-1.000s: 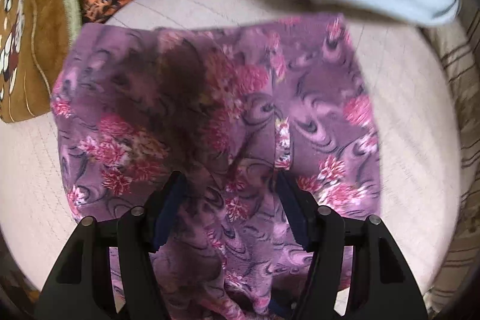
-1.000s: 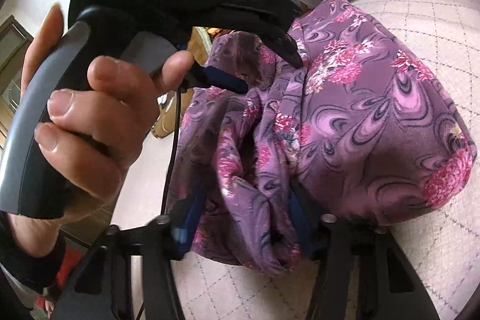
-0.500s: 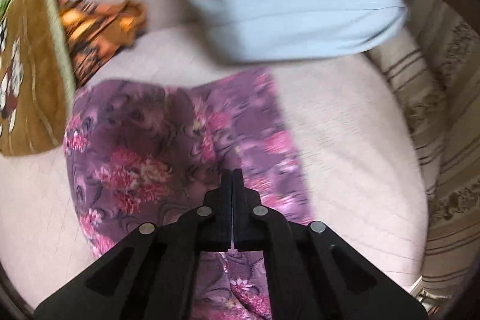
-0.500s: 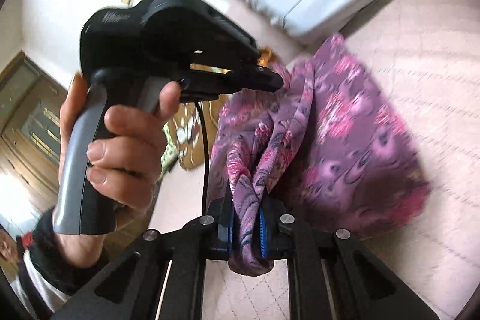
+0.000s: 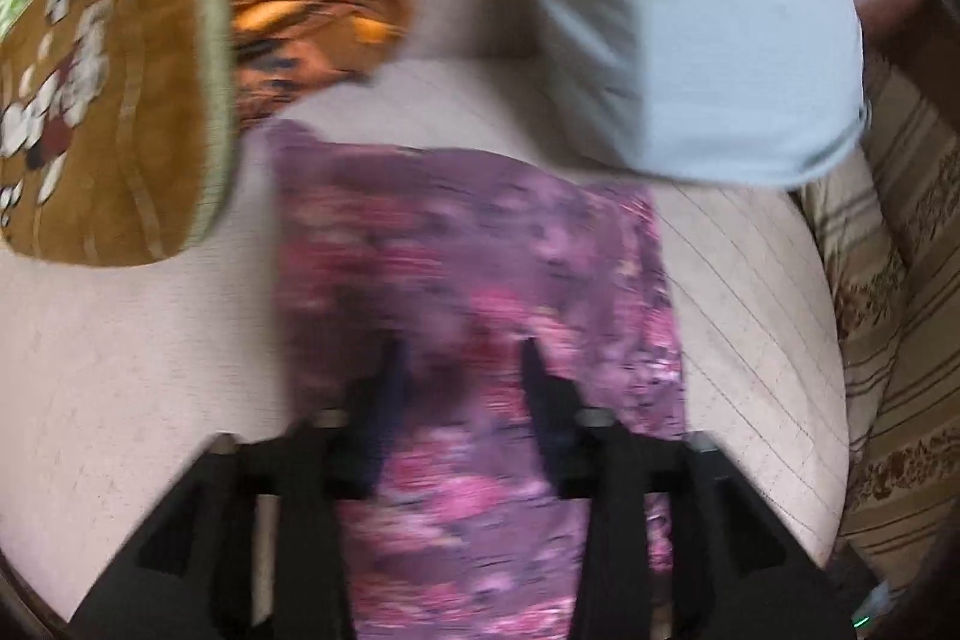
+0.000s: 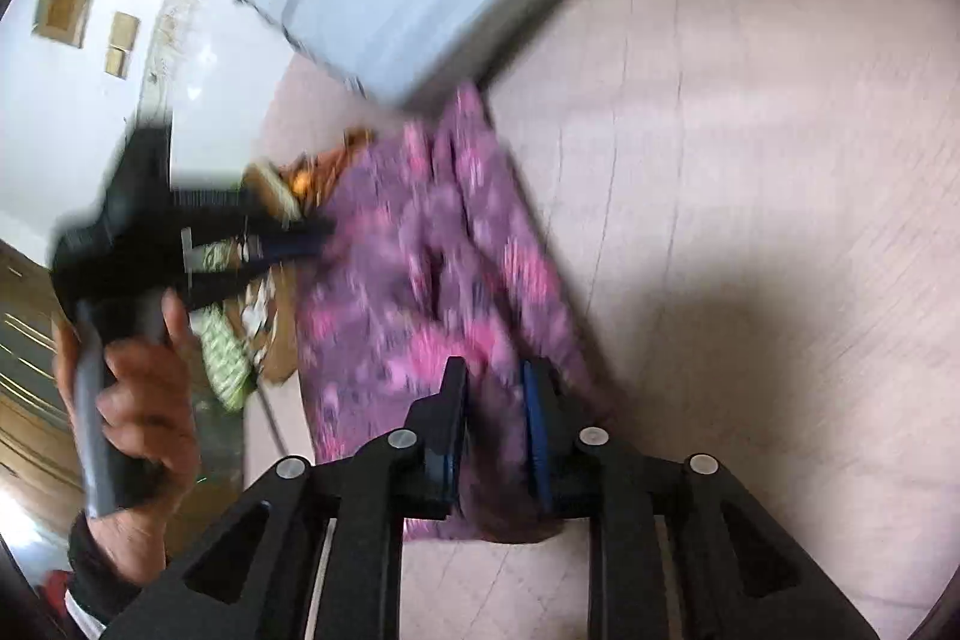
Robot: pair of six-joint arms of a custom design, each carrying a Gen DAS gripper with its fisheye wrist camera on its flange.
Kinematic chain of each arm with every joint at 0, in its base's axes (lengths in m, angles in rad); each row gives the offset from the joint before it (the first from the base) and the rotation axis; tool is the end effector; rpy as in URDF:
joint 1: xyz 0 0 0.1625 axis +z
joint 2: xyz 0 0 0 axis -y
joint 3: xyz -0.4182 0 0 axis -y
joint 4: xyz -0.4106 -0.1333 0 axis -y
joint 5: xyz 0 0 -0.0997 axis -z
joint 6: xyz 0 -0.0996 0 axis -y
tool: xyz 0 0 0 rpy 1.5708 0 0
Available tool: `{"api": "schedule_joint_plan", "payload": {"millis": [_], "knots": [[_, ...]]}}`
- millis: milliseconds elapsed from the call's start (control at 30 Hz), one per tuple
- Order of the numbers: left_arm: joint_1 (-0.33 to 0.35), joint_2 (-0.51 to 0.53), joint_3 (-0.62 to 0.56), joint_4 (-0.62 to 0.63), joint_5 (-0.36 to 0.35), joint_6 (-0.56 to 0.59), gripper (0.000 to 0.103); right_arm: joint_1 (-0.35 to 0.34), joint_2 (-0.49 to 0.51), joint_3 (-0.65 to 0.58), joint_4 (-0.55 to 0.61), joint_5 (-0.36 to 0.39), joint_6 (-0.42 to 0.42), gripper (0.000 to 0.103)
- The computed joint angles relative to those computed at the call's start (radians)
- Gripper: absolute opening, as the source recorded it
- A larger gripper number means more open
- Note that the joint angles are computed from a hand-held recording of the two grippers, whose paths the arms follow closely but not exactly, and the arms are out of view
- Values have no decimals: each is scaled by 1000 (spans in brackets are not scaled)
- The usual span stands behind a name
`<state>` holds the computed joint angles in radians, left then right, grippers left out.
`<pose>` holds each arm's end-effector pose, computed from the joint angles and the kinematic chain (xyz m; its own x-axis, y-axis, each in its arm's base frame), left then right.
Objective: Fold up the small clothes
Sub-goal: 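Fold the shirt bundle over with both tools and press it flat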
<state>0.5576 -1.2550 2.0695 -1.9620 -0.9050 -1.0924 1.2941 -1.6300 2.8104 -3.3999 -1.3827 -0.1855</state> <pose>-0.2960 -0.4142 0.1490 -0.7792 -0.0593 -0.6239 0.1779 0.9337 -0.3108 0.0724 -0.3013 0.1825 -0.9993 0.0156 -0.0350 0.0340 0.7829 -0.6213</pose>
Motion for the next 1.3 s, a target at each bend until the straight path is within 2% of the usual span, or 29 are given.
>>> {"api": "schedule_joint_plan", "payload": {"millis": [67, 100, 133, 200, 267, 300, 433, 500, 533, 567, 600, 667, 733, 900, 967, 1000, 1100, 1133, 1167, 1200, 1233, 1300], "knots": [[6, -75, 53, -23, 19, 8, 56, -5, -27, 2, -55, 64, 24, 34], [18, -104, 72, -27, 18, 9, 56, 3, 2, -25, -71, 113, 18, 43], [28, -118, 87, -35, 8, -1, 56, 21, 18, -55, -55, 122, 8, 45], [59, -141, 115, -81, -30, 11, 56, 74, 94, -172, 34, 127, -28, 45], [81, -151, 141, -143, -60, 35, 56, 137, 219, -325, 156, 99, -39, 45], [91, -150, 153, -186, -71, 52, 56, 159, 242, -366, 194, 64, -36, 45], [122, -137, 181, -303, -113, 90, 57, 261, 404, -521, 239, -174, -6, 45], [132, -126, 189, -343, -121, 100, 57, 270, 431, -567, 330, -211, -1, 43], [131, -130, 194, -352, -122, 104, 57, 260, 444, -585, 374, -176, -9, 21], [124, -134, 200, -367, -122, 114, 57, 258, 443, -587, 376, -154, -33, 8], [119, -138, 206, -383, -120, 124, 57, 270, 433, -588, 372, -152, -71, 9], [106, -155, 219, -405, -108, 131, 57, 294, 396, -555, 282, -147, -139, 9], [111, -156, 228, -436, -105, 128, 58, 307, 379, -541, 208, -169, -146, 9], [127, -64, 178, -346, -60, 90, 59, 321, 448, -604, 234, -352, -157, 10], [111, -38, 152, -278, -33, 78, 60, 320, 484, -626, 256, -423, -140, 17], [104, -42, 150, -266, -35, 75, 59, 316, 483, -628, 272, -430, -121, 23], [59, -124, 201, -283, -72, 86, 59, 271, 382, -575, 305, -294, -81, 27], [32, -165, 233, -281, -77, 74, 59, 244, 325, -547, 341, -222, -70, 33], [11, -197, 258, -276, -82, 56, 60, 222, 283, -523, 365, -177, -69, 38], [-17, -238, 298, -285, -95, 28, 60, 203, 249, -501, 386, -138, -72, 48], [-32, -263, 323, -293, -107, 6, 60, 186, 211, -473, 405, -118, -77, 51], [-67, -292, 389, -350, -157, -51, 60, 179, 185, -438, 417, -126, -90, 51]]}}
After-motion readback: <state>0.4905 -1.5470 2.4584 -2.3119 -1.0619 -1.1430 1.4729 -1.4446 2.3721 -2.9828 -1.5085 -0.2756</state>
